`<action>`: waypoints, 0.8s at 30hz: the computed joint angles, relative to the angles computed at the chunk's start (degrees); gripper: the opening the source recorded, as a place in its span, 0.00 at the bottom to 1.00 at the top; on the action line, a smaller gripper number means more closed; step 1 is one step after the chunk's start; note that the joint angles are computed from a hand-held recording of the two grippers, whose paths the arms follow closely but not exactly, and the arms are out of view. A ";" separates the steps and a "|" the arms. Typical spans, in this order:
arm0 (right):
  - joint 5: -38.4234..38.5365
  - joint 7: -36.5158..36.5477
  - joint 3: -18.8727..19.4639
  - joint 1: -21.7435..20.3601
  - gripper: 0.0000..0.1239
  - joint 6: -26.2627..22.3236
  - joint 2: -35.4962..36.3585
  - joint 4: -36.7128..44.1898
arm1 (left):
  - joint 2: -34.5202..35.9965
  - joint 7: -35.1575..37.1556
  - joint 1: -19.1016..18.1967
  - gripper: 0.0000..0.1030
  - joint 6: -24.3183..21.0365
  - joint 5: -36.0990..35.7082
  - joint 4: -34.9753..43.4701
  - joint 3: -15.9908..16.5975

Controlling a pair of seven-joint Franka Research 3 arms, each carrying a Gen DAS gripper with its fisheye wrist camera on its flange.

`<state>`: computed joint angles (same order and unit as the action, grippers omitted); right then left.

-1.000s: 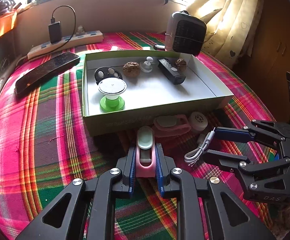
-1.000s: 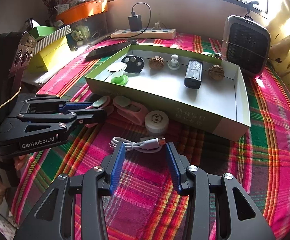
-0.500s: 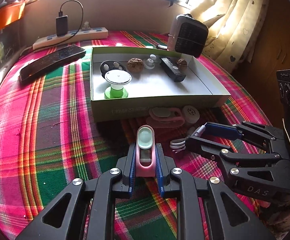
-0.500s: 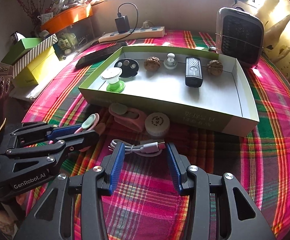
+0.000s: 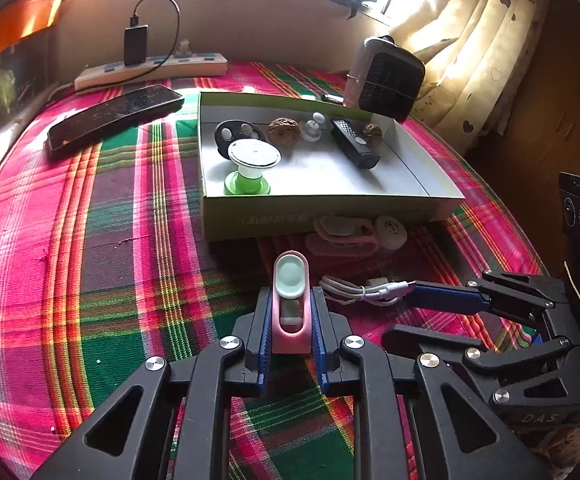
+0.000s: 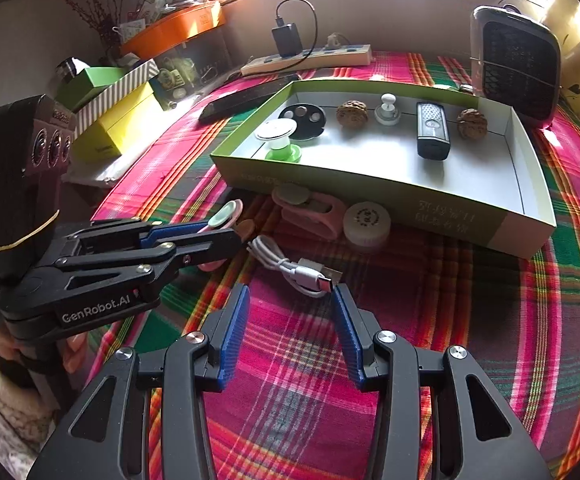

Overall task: Organize objects
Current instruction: 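Lower the right tool toward the white USB cable while the left tool holds the pink clip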

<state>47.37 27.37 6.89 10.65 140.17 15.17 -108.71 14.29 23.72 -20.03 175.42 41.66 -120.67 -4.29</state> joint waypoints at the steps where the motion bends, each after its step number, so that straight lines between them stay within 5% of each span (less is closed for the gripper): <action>1: -0.82 -1.21 0.06 0.06 0.35 -0.38 -0.45 -0.42 | -0.10 -0.26 -0.06 0.16 0.06 0.07 -0.13 0.15; 9: -1.75 -6.43 0.48 1.45 0.35 7.49 -0.59 -1.65 | -0.34 -1.86 -0.03 0.16 0.38 1.11 -0.48 0.63; 24: -4.78 -7.11 2.12 1.63 0.35 11.05 2.16 0.16 | -0.10 -2.07 -0.07 0.16 0.81 1.31 -0.28 0.87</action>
